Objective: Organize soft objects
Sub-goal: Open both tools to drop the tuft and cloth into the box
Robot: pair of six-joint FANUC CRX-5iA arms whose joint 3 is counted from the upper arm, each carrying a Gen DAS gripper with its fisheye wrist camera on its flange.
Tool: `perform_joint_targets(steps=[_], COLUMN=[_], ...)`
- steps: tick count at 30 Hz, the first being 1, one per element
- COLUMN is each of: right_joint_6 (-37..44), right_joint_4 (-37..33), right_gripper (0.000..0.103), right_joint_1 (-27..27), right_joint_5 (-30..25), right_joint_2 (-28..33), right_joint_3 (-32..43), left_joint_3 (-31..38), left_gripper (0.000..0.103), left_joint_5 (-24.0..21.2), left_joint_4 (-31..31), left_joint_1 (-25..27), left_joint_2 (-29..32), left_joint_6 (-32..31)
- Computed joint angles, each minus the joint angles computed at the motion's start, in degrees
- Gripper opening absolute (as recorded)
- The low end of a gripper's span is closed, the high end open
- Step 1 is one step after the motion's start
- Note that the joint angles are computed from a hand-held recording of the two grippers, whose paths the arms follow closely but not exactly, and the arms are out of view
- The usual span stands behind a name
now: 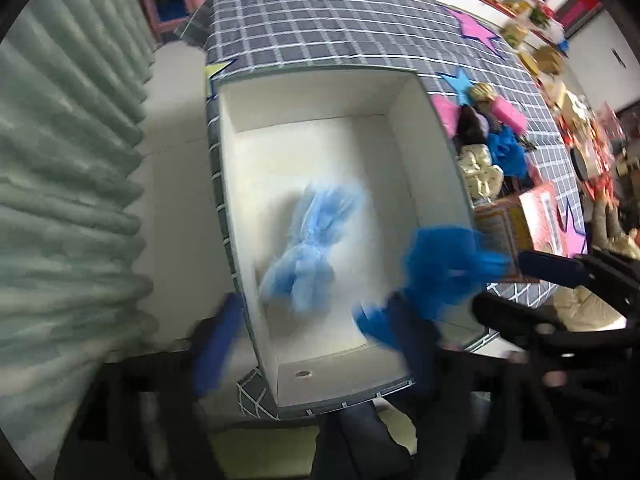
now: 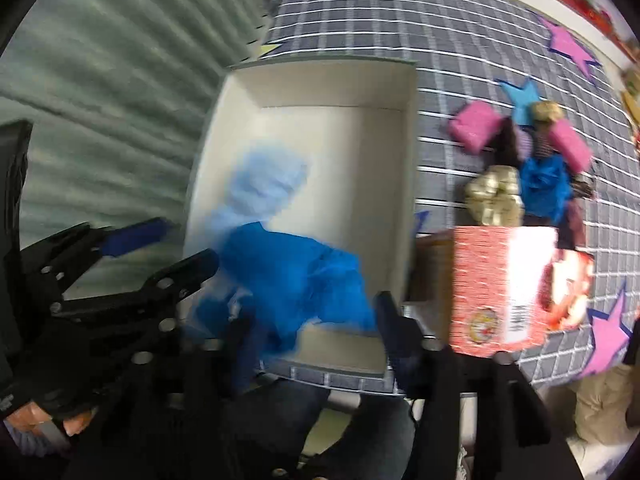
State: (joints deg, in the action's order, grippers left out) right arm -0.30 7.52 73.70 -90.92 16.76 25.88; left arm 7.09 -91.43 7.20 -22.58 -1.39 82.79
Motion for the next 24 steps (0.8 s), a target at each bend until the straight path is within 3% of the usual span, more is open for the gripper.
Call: perform_joint_targets(steps=[3,4,9,15,20,24], right_joint_6=[-3.1,-3.9,-7.9,-24.7,-37.1,-38.9], right_joint_4=[1.7,2.9,7.7,7.4,5.3,5.2], right_gripper=[0.093,0.093,0.093,0.093,0.093,0.093], right_joint_1=[0.5,0.9,2.7,4.9,4.4,0.2], right_joint_5=[0.4,-0.7,-6.2,-9.7,-9.0,-4.6], right_joint_2=[-1.4,-1.4,-2.5,-12.5,-22.4,-28.3], right_joint_3=[-1.8,-1.7,-1.6,-12.4,-22.8,-29.6], left_joint_3=[-0.1,0.1,0.9,6.1,14.1,21.8], left_gripper=[0.089,0.094,0.095,0.095,0.095,0.095], left_joint_5=[-0.4,-0.3,1.2,1.2,0.9,-1.5], left_joint_4=[0.5,0.4,4.5,7.9,3.2,-1.9], left_joint_1=[0.8,0.7,0.9,-2.6,-8.6,-12.9], left_joint_2=[0.1,0.2,0.9,6.1,11.5,16.4], left_joint_6=[1.0,1.2,1.1,1.8,3.2,6.2])
